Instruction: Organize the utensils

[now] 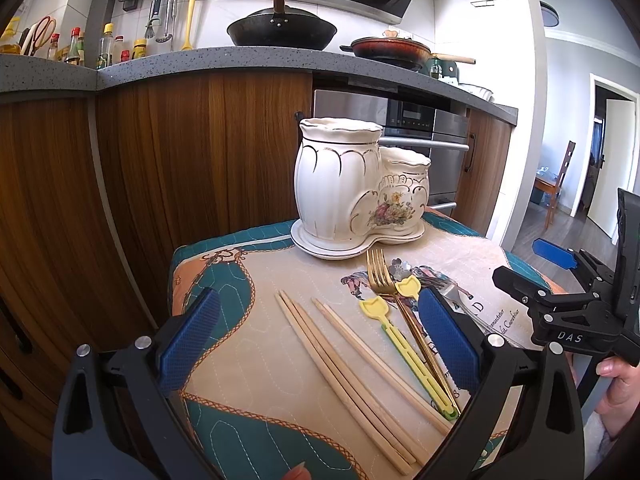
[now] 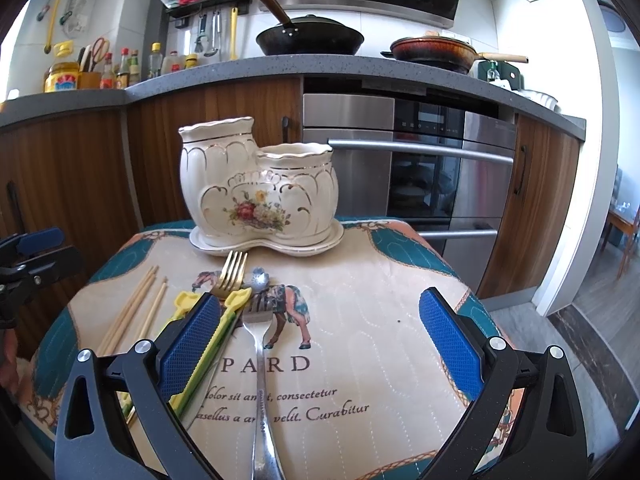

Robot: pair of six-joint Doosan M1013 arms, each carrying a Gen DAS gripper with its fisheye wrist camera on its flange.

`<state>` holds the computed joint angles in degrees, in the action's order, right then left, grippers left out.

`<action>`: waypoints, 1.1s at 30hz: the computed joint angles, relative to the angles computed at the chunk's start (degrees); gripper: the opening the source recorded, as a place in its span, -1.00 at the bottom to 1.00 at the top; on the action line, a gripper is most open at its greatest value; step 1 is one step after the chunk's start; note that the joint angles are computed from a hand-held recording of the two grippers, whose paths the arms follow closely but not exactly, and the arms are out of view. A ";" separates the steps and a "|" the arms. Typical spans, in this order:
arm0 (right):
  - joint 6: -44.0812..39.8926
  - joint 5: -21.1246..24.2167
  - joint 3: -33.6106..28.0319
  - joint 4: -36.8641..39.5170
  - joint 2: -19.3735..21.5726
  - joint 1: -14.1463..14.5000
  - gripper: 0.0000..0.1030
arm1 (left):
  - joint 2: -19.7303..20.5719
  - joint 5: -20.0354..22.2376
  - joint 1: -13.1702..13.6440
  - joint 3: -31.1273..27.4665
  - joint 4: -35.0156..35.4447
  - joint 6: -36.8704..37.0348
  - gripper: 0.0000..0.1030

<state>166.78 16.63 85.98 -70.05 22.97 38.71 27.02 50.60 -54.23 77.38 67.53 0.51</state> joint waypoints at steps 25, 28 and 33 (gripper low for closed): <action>-1.55 0.09 -0.14 1.53 0.03 0.00 0.92 | -0.02 0.03 0.01 -0.06 -0.18 0.09 0.89; -1.53 0.12 -0.13 1.46 0.04 0.01 0.92 | -0.01 0.04 0.00 -0.05 -0.09 0.06 0.89; -1.53 0.09 -0.09 1.43 0.04 0.01 0.92 | -0.02 0.01 0.01 -0.04 -0.05 0.00 0.89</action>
